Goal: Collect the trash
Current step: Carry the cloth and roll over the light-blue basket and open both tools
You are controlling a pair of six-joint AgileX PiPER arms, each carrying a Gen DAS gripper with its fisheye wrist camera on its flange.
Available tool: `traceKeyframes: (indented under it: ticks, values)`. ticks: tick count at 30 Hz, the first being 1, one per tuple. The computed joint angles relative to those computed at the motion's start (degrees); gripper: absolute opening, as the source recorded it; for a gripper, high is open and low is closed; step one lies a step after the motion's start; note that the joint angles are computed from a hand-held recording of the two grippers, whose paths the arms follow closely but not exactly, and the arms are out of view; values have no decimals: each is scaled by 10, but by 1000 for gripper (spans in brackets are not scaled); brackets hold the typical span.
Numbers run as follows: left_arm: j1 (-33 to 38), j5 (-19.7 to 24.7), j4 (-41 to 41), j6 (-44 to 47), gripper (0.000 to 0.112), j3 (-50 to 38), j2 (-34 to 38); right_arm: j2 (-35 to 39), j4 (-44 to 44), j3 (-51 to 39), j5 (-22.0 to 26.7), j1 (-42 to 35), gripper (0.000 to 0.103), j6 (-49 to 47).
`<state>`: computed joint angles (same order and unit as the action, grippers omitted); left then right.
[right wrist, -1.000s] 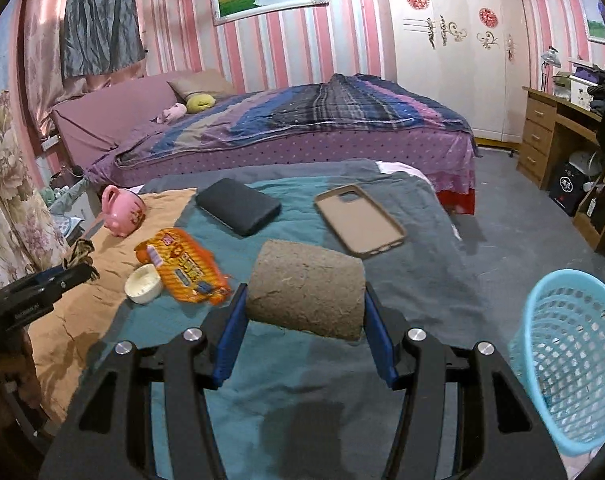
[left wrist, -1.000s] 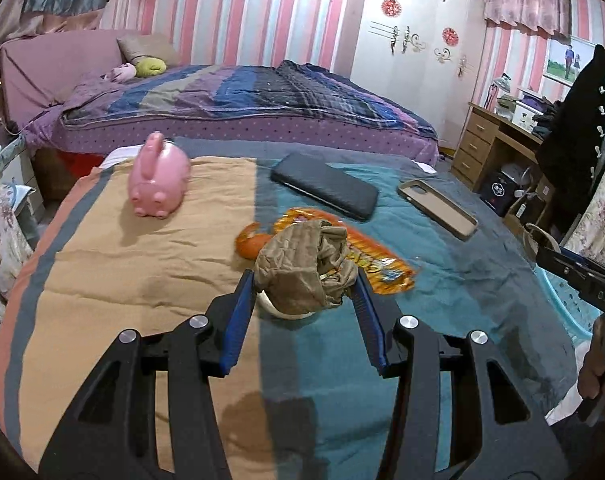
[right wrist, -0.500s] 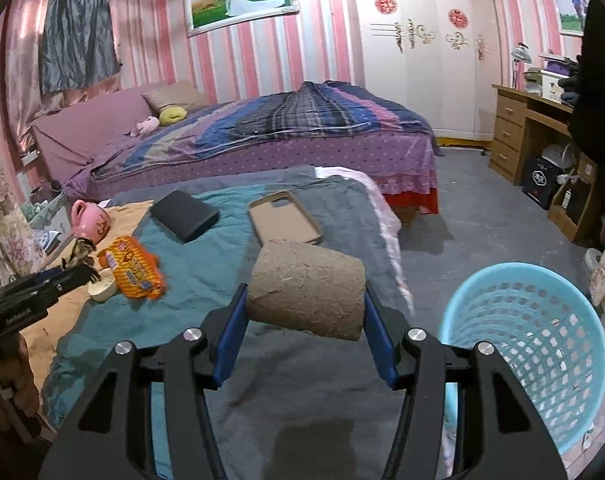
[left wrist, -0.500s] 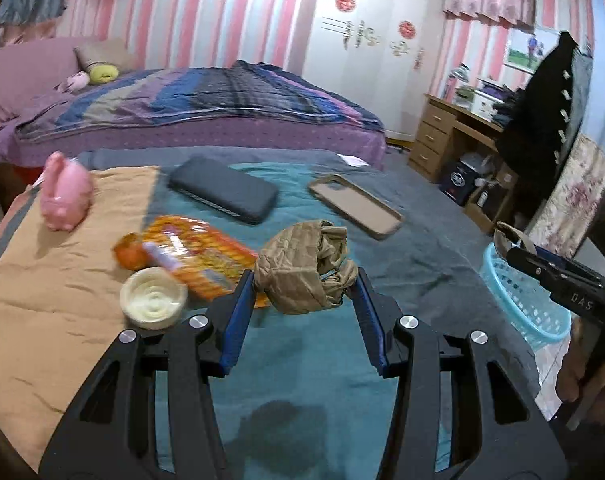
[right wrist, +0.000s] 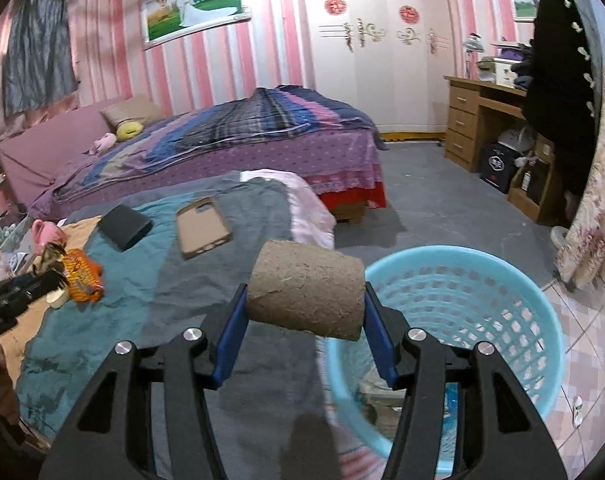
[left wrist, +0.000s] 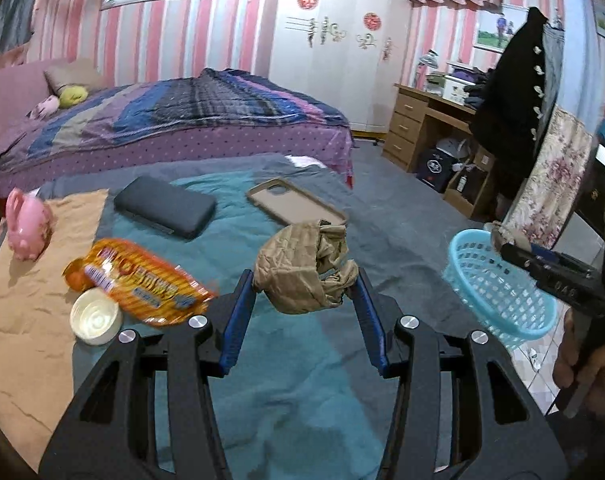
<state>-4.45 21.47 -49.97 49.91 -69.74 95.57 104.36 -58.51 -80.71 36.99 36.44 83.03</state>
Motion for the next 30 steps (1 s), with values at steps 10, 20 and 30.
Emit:
traceKeyframes:
  ticks: [10,20,30]
  values:
    - [-111,-1,109,-133,48,-69,35,-54,-48,93,-14,-39,54,82]
    - [-194,7,186,-223,48,-152,98,-80,-69,147,-11,-89,56,142]
    - [-257,57,211,-263,51,-251,180,-101,-135,187,27,-98,73,275]
